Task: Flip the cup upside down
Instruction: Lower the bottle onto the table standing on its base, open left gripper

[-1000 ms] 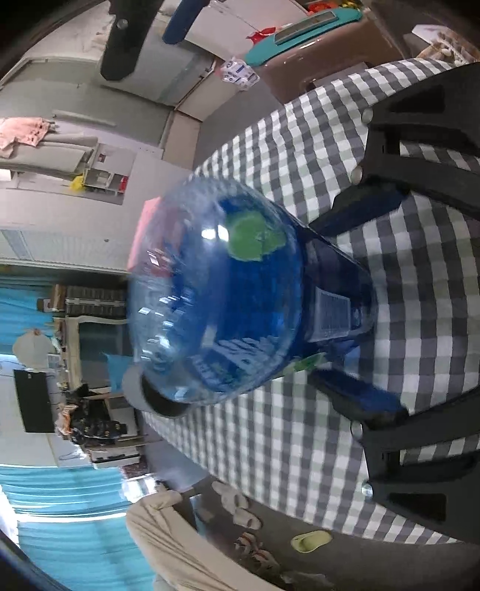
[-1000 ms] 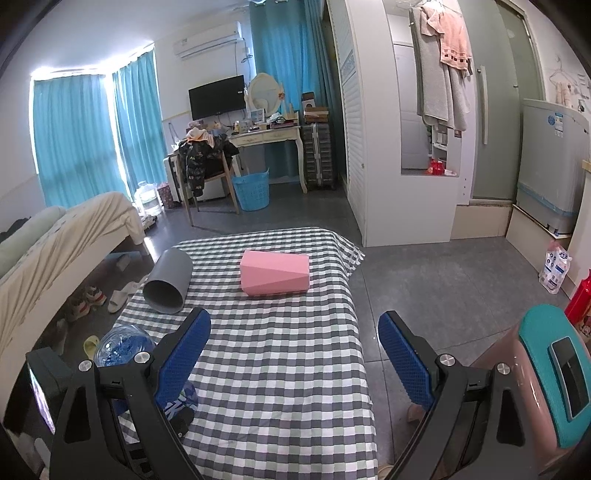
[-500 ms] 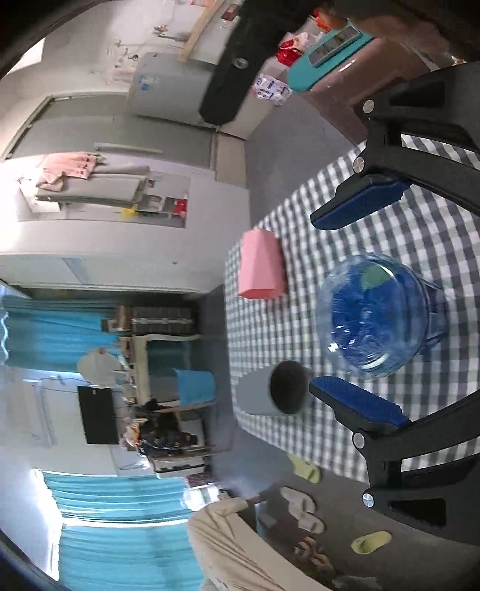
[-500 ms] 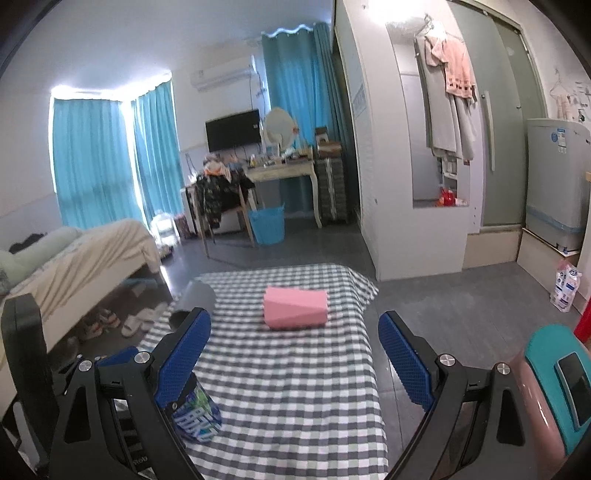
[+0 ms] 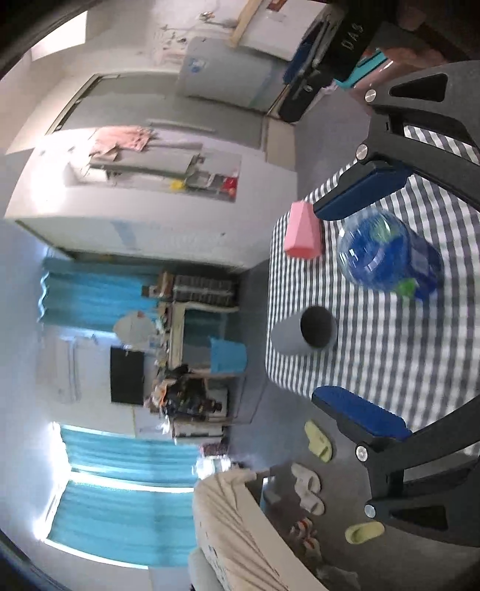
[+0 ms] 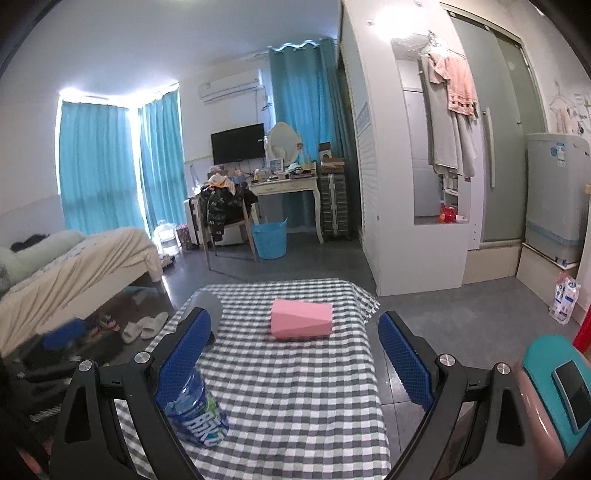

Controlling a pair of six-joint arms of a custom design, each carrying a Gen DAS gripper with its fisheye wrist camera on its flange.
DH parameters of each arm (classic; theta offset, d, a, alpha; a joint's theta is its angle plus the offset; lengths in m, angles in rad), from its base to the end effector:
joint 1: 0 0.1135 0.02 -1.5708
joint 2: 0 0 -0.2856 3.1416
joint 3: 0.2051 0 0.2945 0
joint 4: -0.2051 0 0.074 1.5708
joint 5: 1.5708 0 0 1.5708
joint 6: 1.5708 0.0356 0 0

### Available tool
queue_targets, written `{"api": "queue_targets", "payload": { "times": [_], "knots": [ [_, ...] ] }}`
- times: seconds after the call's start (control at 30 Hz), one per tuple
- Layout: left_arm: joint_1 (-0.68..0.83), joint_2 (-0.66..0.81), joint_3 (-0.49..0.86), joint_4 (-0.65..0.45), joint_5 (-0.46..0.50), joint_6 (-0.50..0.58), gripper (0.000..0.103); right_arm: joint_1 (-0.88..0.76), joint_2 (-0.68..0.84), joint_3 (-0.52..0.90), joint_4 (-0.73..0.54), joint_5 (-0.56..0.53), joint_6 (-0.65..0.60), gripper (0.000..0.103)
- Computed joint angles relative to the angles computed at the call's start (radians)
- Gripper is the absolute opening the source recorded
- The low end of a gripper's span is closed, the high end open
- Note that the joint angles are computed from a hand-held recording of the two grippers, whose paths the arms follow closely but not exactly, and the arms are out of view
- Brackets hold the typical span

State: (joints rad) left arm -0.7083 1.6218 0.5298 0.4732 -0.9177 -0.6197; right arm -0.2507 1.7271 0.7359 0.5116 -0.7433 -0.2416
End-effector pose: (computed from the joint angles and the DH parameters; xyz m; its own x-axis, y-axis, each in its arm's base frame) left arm 0.2451 -0.1727 0.1150 -0.3028 -0.2053 -0.9307 -0.3340 0.9375 -0.0981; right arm 0.3561 -0.0663 0.1410 -0.3386 -0.0951 -0.9361 -0.4943 0.8645 0.0909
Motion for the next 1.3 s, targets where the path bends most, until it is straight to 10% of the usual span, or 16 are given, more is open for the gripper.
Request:
{"api": "queue_targets", "payload": {
  "times": [0.37, 1.3],
  "knots": [
    [-0.015, 0.051, -0.109, 0.157, -0.089, -0.011, 0.103, 0.092, 0.039, -0.168, 0.180, 0.146, -0.085, 0.099],
    [0.029, 0.124, -0.097, 0.111, -0.052, -0.081, 0.103, 0.120, 0.104, -0.179, 0.261, 0.156, -0.064, 0.103]
  ]
}}
